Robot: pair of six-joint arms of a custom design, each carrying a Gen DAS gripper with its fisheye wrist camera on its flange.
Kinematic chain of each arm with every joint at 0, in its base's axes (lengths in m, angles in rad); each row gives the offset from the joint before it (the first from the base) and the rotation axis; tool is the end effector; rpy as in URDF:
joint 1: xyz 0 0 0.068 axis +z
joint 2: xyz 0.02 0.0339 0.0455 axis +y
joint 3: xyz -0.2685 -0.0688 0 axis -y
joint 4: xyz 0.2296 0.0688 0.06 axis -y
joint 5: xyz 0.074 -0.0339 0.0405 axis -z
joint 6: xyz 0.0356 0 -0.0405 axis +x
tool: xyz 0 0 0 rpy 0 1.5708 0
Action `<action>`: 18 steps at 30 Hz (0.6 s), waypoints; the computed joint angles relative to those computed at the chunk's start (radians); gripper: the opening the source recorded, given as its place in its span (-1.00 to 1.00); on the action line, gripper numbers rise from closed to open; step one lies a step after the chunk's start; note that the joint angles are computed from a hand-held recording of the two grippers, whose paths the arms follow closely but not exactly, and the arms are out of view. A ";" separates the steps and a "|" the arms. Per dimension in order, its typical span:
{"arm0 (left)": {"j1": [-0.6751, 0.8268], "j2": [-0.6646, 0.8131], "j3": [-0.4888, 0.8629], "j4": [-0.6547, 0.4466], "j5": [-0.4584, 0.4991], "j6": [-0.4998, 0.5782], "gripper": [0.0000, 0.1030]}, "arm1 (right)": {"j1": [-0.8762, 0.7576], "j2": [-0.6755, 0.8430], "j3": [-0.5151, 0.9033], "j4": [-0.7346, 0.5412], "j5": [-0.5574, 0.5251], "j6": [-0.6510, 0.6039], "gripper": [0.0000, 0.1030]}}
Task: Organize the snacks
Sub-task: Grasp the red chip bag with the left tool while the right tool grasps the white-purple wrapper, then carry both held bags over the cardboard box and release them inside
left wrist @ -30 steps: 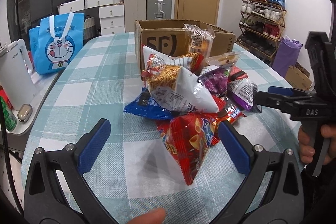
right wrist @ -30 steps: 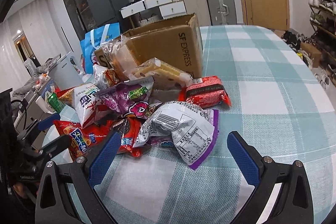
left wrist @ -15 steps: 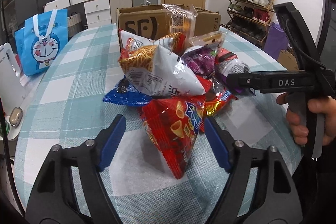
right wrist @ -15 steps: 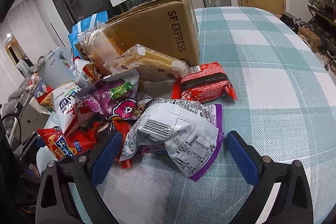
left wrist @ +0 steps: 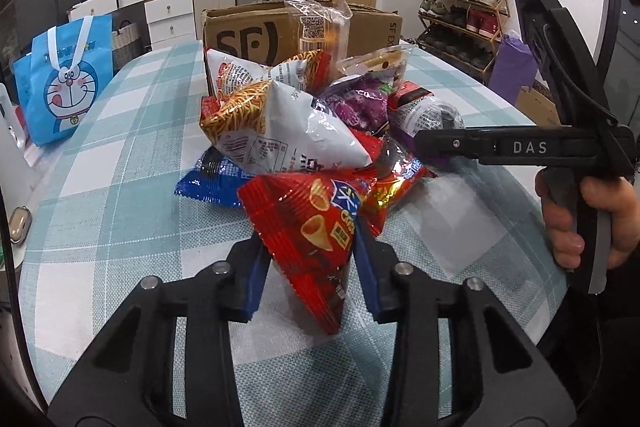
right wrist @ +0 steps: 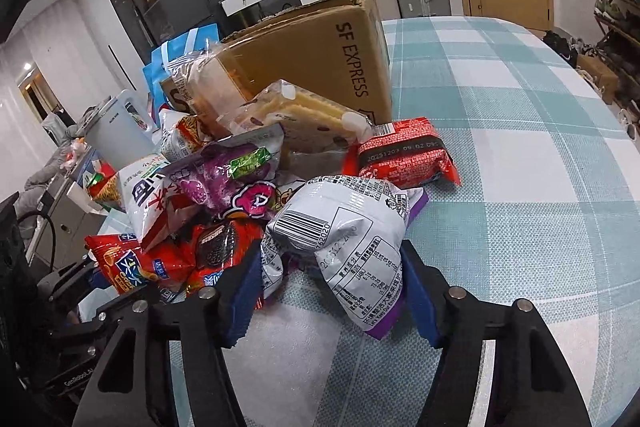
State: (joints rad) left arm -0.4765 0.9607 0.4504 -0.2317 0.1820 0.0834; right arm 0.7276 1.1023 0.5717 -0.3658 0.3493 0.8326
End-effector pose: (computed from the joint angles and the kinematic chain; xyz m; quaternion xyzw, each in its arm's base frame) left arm 0.1536 -0.0865 0.2001 0.2870 0.8660 -0.1599 0.3770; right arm 0.1532 0.1201 0.2047 0.1062 0.9250 0.1126 0.3469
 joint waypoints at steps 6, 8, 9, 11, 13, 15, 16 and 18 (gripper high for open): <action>0.009 -0.035 -0.001 -0.026 0.027 0.006 -0.33 | 0.034 -0.039 -0.026 0.007 0.016 0.005 0.18; 0.008 -0.057 -0.008 -0.037 0.034 0.008 -0.33 | 0.059 -0.052 -0.032 -0.001 0.038 0.017 0.18; 0.008 -0.072 -0.014 -0.043 0.037 0.010 -0.33 | 0.073 -0.065 -0.039 0.000 0.050 0.022 0.17; 0.009 -0.106 -0.024 -0.059 0.047 0.014 -0.33 | 0.104 -0.081 -0.044 -0.007 0.076 0.037 0.18; 0.013 -0.139 -0.033 -0.072 0.061 0.016 -0.33 | 0.132 -0.098 -0.051 -0.009 0.100 0.043 0.17; 0.019 -0.155 -0.032 -0.078 0.069 0.021 -0.34 | 0.163 -0.116 -0.057 -0.016 0.133 0.053 0.17; 0.025 -0.167 -0.032 -0.083 0.083 0.020 -0.34 | 0.180 -0.124 -0.058 -0.021 0.152 0.058 0.17; 0.026 -0.199 -0.033 -0.099 0.094 0.015 -0.34 | 0.213 -0.140 -0.055 -0.040 0.190 0.073 0.17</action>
State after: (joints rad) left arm -0.4510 0.7614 0.4173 -0.3307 0.2755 0.0989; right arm 0.9402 0.9621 0.5170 -0.4059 0.5391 0.9060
